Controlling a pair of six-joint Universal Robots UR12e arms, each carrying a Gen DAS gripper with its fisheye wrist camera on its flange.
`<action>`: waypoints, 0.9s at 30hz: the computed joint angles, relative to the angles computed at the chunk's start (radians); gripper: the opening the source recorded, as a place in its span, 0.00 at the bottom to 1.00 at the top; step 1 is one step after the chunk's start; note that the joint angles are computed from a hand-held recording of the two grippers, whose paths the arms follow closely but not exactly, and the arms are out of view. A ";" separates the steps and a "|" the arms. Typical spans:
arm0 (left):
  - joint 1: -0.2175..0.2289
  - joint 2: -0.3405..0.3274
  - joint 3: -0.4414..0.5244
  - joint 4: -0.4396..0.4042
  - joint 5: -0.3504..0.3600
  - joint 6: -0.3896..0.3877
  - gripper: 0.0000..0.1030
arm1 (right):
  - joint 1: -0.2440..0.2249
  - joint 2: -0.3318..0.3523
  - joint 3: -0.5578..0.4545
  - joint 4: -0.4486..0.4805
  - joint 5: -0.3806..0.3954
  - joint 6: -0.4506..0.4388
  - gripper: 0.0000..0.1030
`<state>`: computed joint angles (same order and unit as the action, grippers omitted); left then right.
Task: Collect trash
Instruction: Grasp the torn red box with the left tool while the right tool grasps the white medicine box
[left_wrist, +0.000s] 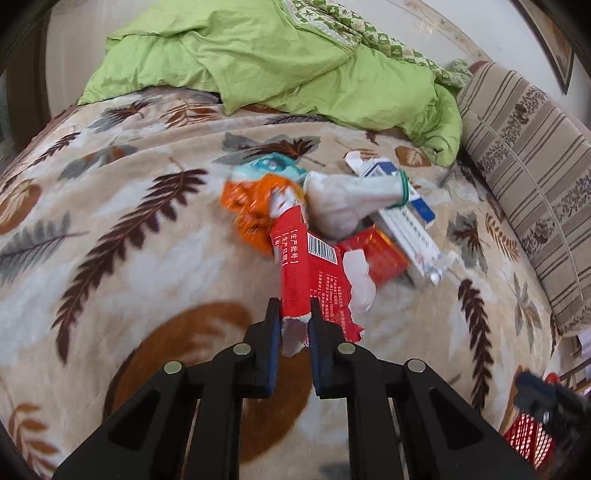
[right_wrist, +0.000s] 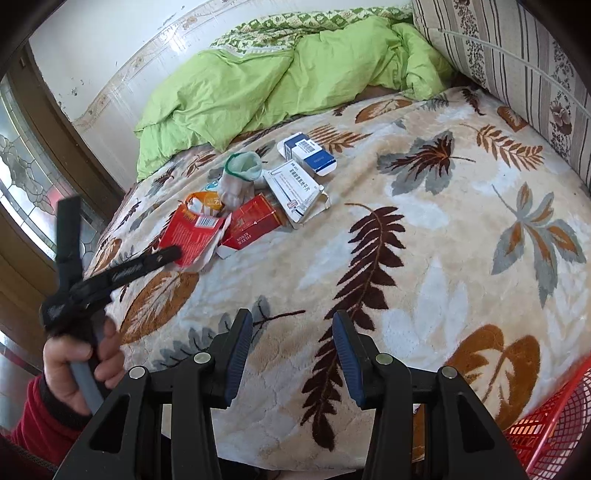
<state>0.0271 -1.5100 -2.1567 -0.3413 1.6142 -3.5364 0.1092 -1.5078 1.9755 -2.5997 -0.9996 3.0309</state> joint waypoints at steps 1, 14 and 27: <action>0.000 0.013 -0.010 -0.012 0.000 -0.006 0.13 | -0.002 0.006 -0.008 0.013 0.012 -0.006 0.47; 0.009 0.012 -0.044 -0.008 0.018 -0.058 0.24 | 0.057 0.212 -0.244 -0.006 -0.045 0.126 0.52; 0.002 -0.014 -0.031 0.006 0.051 -0.042 0.30 | 0.101 0.335 -0.382 0.150 -0.050 -0.018 0.52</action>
<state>0.0291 -1.5239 -2.1879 -0.3357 1.6650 -3.5783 0.2107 -1.1729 1.5935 -2.4496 -1.0496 3.0128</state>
